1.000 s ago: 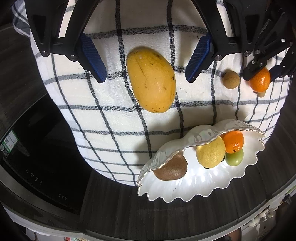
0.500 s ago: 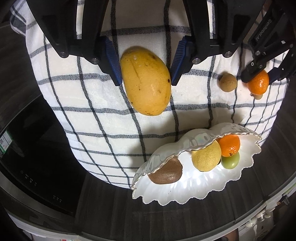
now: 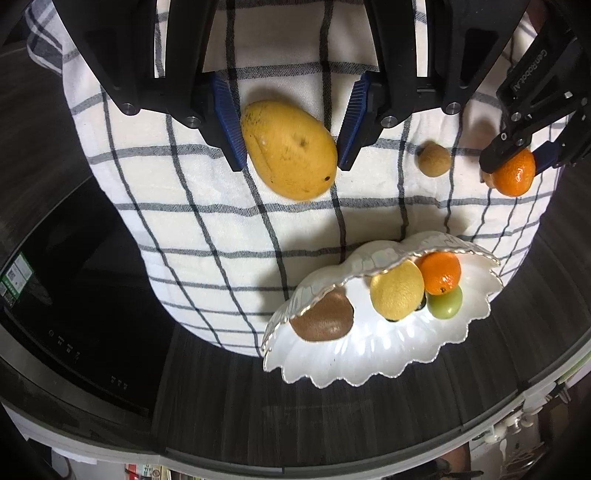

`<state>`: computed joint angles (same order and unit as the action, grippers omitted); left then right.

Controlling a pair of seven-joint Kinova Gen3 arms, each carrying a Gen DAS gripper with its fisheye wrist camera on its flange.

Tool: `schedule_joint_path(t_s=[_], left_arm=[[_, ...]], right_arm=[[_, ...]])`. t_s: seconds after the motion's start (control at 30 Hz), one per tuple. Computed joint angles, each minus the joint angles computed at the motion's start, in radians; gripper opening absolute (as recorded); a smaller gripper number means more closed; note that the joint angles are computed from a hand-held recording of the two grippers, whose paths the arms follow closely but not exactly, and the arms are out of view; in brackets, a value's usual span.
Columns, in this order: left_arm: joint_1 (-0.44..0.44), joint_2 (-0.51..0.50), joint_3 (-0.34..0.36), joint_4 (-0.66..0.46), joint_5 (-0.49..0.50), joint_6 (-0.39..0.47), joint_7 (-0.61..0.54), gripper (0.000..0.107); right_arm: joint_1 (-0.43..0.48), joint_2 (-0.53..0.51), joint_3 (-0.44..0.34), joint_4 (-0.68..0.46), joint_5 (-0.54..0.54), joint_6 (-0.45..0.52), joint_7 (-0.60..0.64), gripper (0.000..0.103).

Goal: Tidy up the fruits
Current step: 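Lift the tangerine with the left tool while the right tool lifts the mango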

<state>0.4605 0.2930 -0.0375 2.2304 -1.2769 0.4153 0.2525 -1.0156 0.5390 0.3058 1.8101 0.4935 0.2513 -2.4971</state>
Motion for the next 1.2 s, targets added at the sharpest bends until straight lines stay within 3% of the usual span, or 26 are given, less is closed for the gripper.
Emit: schedule_joint_path(t_s=[0.4, 1.2], left_arm=[[-0.004, -0.029, 0.029, 0.006, -0.02, 0.034, 0.02, 0.044], [-0.019, -0.029, 0.049, 0.008, -0.037, 0.042, 0.042, 0.044]], right_arm=[[-0.069, -0.025, 0.087, 0.039, 0.004, -0.055, -0.02, 0.046], [-0.059, -0.022, 0.07, 0.032, -0.032, -0.046, 0.03, 0.044]])
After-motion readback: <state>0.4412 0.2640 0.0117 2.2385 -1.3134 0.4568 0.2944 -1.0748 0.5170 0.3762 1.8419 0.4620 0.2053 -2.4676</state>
